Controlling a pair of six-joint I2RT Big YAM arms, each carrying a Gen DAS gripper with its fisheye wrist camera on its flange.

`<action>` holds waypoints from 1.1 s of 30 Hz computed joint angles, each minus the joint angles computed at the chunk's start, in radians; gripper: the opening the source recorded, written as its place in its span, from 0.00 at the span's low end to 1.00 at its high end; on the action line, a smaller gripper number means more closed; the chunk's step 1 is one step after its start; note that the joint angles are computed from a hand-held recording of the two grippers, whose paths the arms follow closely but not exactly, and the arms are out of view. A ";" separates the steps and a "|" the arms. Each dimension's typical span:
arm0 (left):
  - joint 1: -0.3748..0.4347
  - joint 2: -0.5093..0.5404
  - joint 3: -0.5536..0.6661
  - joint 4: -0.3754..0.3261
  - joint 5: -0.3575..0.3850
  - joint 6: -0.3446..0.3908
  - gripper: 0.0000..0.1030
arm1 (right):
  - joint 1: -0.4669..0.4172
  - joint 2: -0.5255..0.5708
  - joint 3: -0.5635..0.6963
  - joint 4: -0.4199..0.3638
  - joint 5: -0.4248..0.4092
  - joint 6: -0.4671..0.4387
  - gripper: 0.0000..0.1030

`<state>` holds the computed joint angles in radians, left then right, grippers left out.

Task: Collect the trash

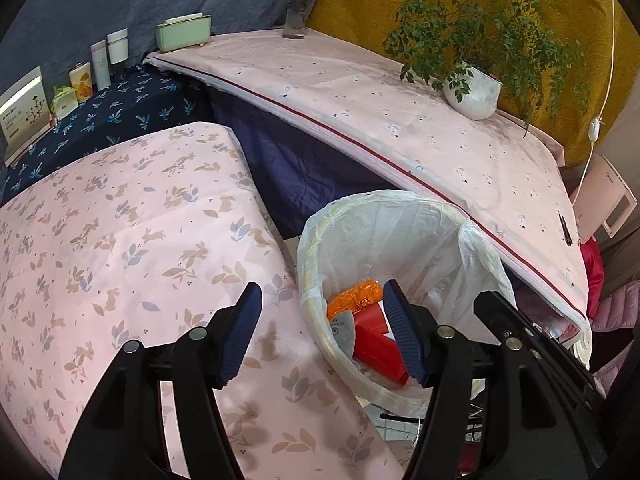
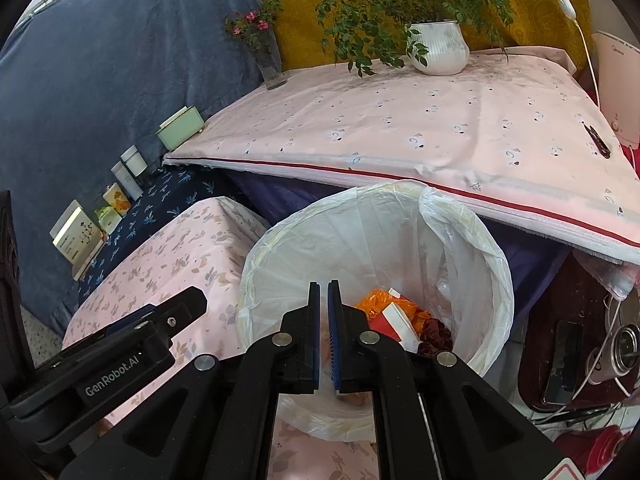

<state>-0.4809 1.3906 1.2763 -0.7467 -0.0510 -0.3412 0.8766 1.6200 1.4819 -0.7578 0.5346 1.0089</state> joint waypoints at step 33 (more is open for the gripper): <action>0.000 -0.106 -0.142 0.019 -0.128 0.028 0.69 | 0.078 0.040 0.063 -0.226 0.103 -0.001 0.36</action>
